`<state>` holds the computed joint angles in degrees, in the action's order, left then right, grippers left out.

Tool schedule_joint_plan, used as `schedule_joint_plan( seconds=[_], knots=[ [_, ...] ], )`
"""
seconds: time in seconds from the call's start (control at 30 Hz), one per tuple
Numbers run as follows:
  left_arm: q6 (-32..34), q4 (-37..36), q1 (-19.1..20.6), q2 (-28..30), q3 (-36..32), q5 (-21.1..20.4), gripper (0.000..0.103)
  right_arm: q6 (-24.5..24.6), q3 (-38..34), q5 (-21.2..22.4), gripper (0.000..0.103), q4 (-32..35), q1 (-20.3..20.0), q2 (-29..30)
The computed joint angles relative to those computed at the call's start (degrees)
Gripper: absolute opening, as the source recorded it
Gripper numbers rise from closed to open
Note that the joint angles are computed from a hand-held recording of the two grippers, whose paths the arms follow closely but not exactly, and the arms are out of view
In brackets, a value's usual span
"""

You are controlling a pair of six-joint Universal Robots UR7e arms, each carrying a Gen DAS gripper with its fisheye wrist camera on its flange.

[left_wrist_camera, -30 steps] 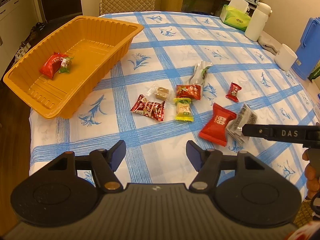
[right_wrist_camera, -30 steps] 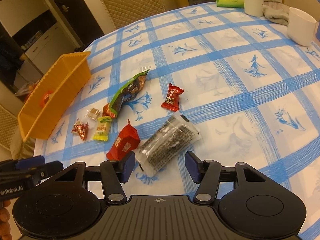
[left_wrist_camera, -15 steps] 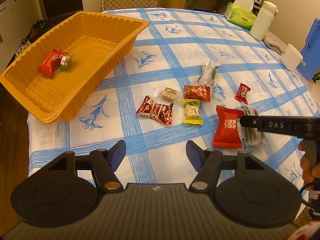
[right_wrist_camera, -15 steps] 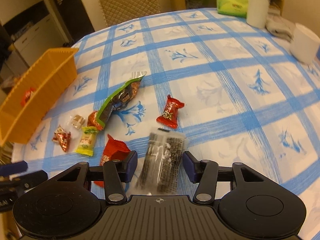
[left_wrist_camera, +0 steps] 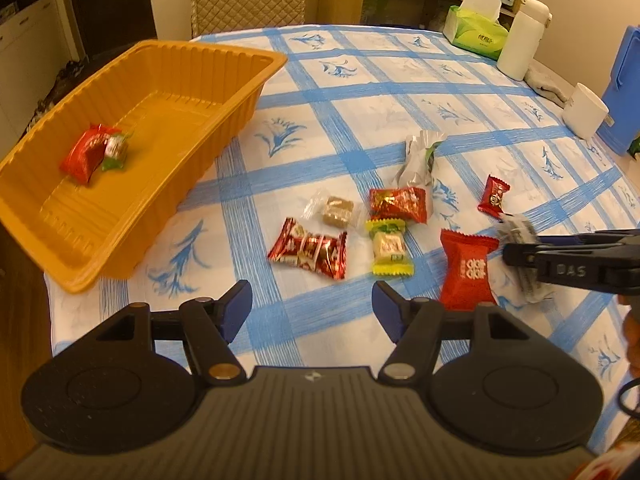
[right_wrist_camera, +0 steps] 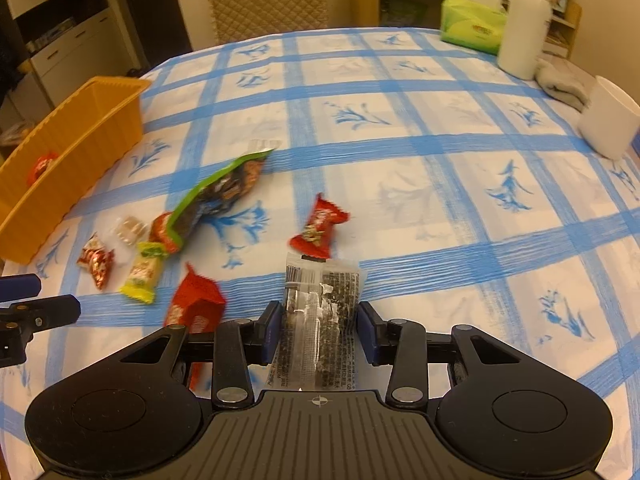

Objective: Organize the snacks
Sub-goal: 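Grasp the clear packet of dark sticks with the right tool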

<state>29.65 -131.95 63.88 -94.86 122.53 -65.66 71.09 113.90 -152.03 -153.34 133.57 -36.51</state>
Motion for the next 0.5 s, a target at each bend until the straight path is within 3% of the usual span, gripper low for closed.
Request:
schedule_joint_plan(
  seconds=[0.27,0.5],
  knots=[
    [2.6,-5.05,0.5,3.78,-0.06,-0.19,0.064,4.26,2.28,-0.51,0.041,2.18,0.18,-2.18],
    [4.67,-8.21,0.84,6.47,0.16,0.42,0.064,4.29,2.82,-0.6,0.041,2.17,0.25,-2.52]
  ],
)
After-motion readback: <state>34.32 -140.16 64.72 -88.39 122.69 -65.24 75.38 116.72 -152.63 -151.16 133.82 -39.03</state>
